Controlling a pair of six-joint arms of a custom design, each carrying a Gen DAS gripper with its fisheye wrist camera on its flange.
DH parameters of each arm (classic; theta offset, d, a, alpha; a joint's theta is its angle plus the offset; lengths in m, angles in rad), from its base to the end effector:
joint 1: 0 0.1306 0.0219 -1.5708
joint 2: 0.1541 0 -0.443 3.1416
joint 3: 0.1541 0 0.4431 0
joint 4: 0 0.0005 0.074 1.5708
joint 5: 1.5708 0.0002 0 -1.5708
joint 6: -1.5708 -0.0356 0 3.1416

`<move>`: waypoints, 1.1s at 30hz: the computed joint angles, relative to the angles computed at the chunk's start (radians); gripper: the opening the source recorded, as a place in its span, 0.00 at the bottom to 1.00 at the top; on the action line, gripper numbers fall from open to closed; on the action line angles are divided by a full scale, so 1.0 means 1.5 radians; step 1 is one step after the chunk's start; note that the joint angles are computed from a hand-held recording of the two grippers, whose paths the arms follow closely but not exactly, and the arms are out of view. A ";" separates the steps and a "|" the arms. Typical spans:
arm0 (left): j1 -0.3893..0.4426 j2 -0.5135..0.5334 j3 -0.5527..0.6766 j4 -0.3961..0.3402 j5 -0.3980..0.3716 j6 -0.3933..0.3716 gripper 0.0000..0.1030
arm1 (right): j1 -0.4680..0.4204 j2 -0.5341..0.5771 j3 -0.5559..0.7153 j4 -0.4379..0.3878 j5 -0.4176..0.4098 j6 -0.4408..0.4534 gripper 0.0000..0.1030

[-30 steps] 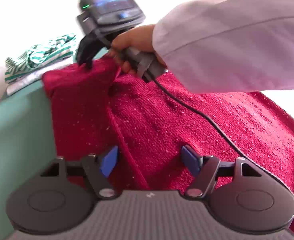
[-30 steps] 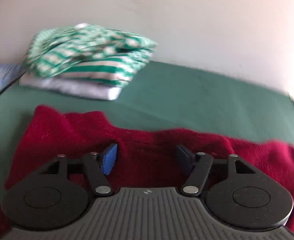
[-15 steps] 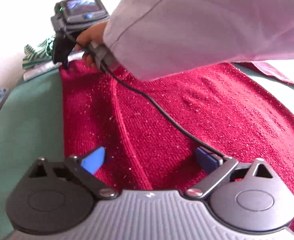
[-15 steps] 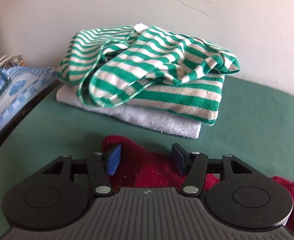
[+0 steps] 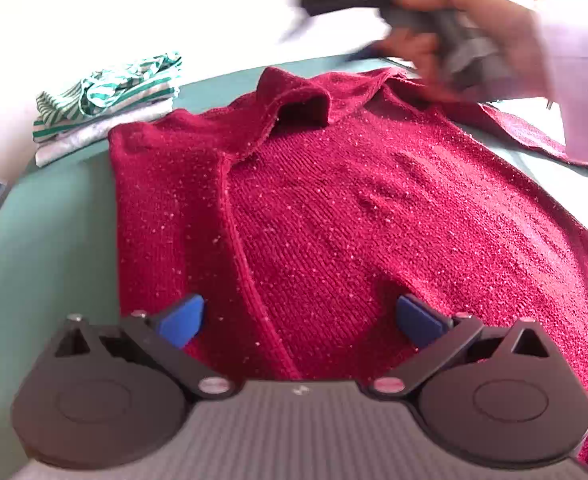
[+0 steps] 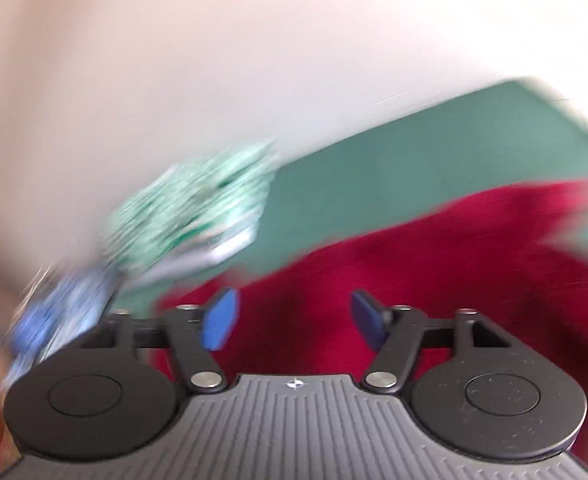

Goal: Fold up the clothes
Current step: 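Grasp a sweater sleeve cuff with the right gripper and lift it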

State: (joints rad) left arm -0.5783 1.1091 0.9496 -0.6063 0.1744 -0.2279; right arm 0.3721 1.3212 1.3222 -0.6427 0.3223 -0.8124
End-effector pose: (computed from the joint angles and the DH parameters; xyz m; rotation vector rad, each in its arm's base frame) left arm 0.3344 -0.2263 0.4067 1.0029 2.1285 -0.3769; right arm 0.4784 0.1741 0.5074 0.6508 2.0933 0.3165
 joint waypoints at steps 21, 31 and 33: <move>0.038 0.369 0.422 -0.157 0.035 0.032 0.13 | -0.183 -0.090 -0.059 0.059 0.000 -0.040 0.05; 0.027 0.401 0.438 -0.124 0.025 -0.008 0.14 | -0.143 -0.124 -0.049 0.024 0.125 -0.012 0.04; 0.048 0.414 0.472 -0.166 0.066 0.000 0.27 | -0.119 -0.137 -0.057 0.120 0.040 0.032 0.04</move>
